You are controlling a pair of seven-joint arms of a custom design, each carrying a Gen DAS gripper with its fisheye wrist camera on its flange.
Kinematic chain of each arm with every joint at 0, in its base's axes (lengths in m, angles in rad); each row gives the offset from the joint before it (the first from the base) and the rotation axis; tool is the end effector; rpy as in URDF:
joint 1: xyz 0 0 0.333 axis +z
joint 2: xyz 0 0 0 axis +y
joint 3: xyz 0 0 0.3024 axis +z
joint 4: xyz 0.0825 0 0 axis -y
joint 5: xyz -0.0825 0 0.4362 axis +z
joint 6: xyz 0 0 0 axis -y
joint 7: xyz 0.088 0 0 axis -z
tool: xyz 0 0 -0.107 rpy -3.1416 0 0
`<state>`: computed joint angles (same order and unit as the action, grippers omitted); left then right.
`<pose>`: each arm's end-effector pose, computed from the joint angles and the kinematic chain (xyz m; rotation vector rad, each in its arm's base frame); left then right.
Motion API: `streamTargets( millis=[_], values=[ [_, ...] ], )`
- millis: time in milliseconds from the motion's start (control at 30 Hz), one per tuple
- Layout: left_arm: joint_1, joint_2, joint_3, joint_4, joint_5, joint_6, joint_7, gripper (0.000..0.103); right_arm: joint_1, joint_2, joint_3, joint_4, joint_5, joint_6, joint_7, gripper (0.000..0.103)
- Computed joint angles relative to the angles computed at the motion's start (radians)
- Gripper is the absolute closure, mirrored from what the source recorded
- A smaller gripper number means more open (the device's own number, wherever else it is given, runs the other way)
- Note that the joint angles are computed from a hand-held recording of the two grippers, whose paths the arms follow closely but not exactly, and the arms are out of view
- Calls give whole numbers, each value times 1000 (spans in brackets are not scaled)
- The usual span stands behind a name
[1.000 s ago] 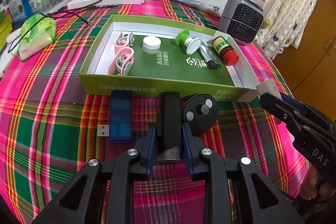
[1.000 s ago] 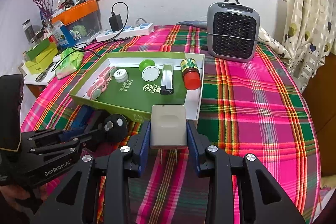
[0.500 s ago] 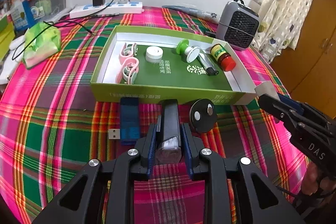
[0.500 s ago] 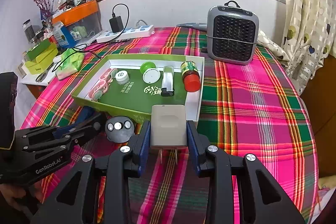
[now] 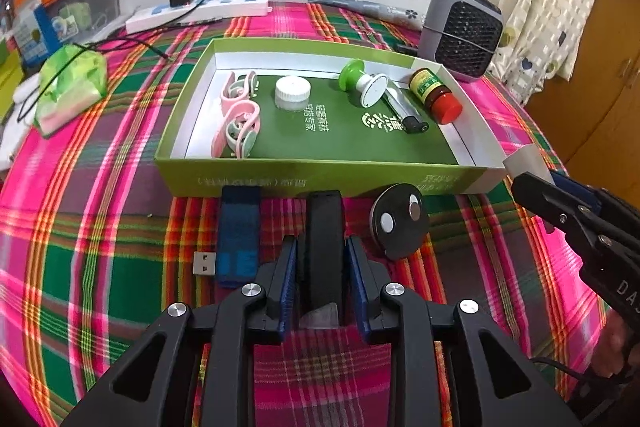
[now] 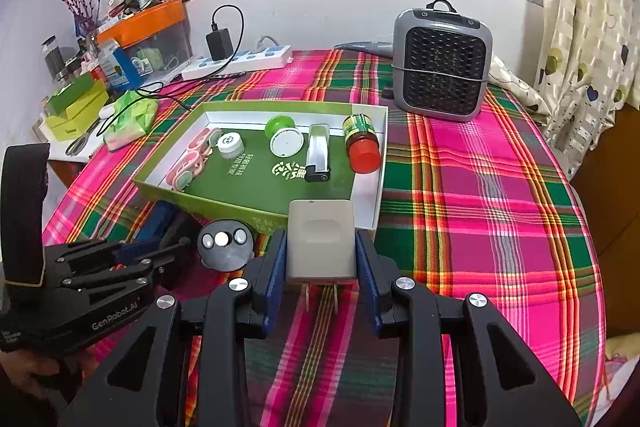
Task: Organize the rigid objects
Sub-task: 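Carry the black remote and white plug over the green box with both grippers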
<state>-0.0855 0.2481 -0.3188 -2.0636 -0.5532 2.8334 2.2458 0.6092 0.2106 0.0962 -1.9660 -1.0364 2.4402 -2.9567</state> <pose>0.6159 -0.2283 0.3236 -1.3709 2.4866 -0.8778 0.5068 0.4272 0.3519 -1.4688 2.0335 -0.7385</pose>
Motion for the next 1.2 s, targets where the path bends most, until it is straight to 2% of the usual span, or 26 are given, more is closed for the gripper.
streamTargets(
  millis=[333,800,967,1200],
  values=[
    [6,-5,-5,-8,-11,11,19,80,3,4,-1,4,2,-4,0,68],
    [13,-55,-8,-7,-164,6,158,81,2,-10,4,13,-16,-33,-7,68],
    [5,-43,6,35,-177,-22,167,81,-6,-2,1,28,-7,-29,-28,68],
    [-2,2,12,107,-134,-35,138,81,-16,20,-11,51,24,-18,-66,68]
  ],
)
